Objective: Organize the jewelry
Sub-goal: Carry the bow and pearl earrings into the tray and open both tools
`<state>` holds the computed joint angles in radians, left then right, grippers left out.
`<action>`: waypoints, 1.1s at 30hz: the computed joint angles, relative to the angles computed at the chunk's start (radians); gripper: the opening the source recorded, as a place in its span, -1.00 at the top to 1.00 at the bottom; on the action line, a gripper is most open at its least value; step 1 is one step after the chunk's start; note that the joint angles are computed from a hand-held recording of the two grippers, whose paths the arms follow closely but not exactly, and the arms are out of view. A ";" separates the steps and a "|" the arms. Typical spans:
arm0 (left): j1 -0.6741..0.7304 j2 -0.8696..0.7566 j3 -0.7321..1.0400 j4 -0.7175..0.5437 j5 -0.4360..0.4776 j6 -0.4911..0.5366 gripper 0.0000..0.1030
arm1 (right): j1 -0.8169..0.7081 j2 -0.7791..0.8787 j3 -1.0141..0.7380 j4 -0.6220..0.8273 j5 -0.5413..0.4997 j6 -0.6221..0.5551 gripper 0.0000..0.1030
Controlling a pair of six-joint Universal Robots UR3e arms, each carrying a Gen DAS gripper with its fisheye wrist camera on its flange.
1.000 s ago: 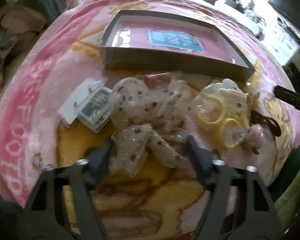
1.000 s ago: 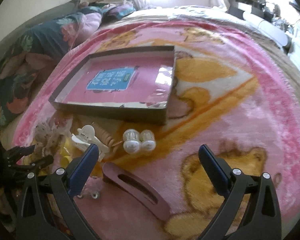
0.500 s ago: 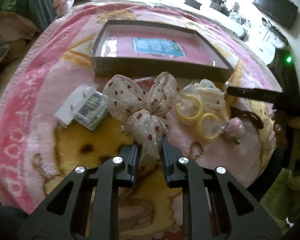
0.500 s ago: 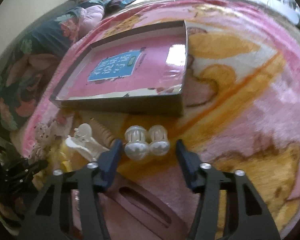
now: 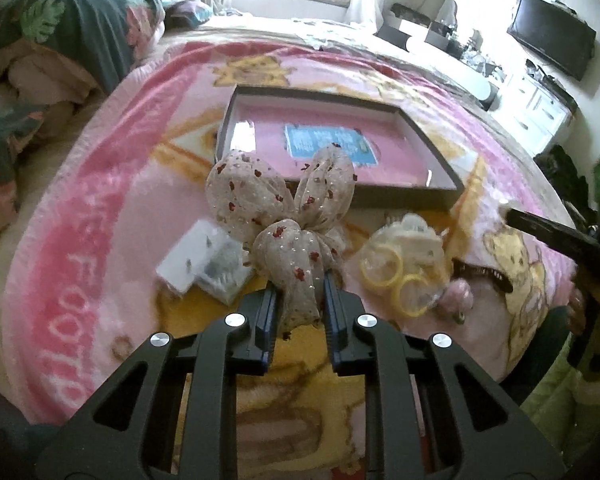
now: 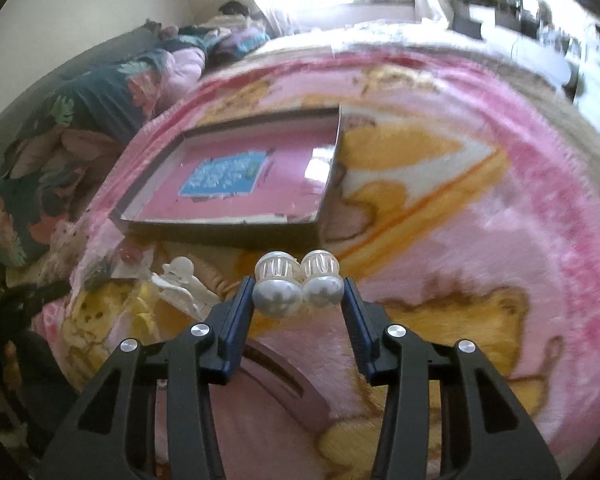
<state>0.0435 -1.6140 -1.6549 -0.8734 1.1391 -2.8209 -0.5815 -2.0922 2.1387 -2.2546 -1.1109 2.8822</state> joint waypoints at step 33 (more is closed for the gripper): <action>-0.171 -0.879 1.336 -0.390 0.131 -0.133 0.71 | 0.330 0.691 -0.590 -0.181 -0.229 0.169 0.17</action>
<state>-0.1273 -2.4932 -0.3192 -1.2636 1.2703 -2.9541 -0.2513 -1.4014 1.5488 -2.4360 -1.3395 3.0513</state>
